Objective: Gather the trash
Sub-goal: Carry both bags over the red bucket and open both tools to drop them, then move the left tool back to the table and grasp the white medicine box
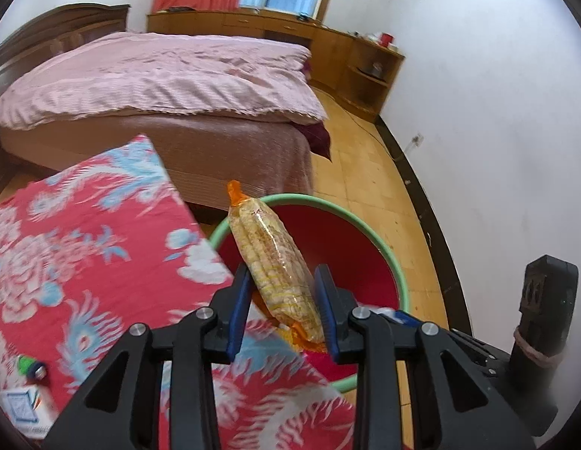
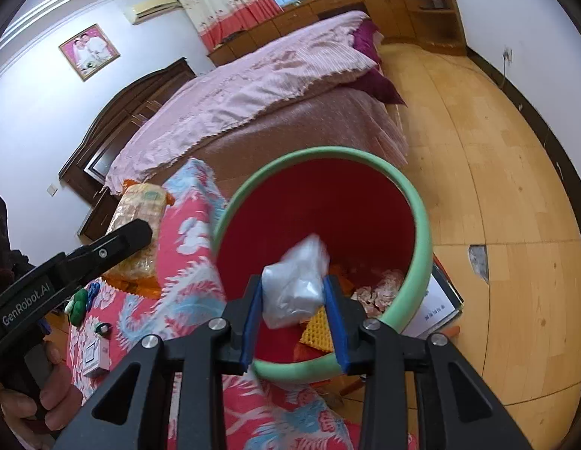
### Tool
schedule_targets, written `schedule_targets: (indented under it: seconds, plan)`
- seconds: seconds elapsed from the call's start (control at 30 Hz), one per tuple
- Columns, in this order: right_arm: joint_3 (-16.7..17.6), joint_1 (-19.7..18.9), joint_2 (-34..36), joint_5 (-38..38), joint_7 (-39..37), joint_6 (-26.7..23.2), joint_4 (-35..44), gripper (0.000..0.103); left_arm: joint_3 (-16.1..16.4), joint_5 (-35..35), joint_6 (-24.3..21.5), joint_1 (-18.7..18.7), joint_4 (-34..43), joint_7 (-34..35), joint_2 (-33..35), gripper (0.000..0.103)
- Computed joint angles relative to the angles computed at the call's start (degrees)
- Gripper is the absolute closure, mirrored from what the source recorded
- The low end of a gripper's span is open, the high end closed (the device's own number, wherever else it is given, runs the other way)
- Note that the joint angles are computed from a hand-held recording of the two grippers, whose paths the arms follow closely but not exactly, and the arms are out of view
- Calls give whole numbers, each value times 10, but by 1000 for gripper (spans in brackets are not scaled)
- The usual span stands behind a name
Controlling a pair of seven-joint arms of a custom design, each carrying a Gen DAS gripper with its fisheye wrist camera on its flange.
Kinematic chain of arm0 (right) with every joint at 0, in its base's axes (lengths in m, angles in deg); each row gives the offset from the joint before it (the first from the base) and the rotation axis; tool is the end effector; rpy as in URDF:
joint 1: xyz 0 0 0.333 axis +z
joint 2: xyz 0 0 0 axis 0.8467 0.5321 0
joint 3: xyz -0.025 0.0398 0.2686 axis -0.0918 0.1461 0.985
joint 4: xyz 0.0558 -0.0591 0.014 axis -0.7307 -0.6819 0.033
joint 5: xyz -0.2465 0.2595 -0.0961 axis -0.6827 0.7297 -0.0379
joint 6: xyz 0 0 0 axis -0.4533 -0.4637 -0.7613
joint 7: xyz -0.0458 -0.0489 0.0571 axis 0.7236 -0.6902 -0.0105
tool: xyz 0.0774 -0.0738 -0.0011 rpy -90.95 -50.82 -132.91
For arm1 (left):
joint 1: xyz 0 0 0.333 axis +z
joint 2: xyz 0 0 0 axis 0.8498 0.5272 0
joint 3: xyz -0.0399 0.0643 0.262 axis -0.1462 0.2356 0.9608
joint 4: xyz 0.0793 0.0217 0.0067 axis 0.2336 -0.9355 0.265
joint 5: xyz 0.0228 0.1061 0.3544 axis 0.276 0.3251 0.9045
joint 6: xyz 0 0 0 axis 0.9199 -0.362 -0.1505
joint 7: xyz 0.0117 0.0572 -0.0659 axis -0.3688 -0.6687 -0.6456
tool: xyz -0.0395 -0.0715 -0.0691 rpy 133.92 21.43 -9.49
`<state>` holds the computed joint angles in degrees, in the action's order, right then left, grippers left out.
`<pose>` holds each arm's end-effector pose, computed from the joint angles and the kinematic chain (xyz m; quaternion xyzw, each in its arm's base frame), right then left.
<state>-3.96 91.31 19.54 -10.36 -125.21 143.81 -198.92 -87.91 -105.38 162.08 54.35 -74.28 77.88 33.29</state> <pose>0.4421 0.3732 0.3600 -0.3184 0.8671 -0.2017 0.3256 0.6071 -0.2002 0.4198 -0.3243 0.8645 -0.3839 0.0005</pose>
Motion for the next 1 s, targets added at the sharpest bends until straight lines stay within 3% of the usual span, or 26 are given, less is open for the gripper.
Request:
schedule_targets:
  seconds: [0.13,0.23,0.37,0.5,1.0]
  plan:
    - [-3,-7,-9,4,16,13,-22,66,-4,4,-20,-2,19,-9,16,69]
    - [-1,-9,-15,-1,28,11,-29,65,-5,5,-16,-4,17,-11,15,62]
    - [2,-10,-19,-14,42,2,-30,54,-2,1,-8,-1,7,-13,6,62]
    - [4,-11,-17,-18,42,0,-24,51,5,-3,-5,7,-3,-24,-4,62]
    - [7,18,23,-14,-6,-18,57,47,49,3,30,45,-68,-66,-51,62]
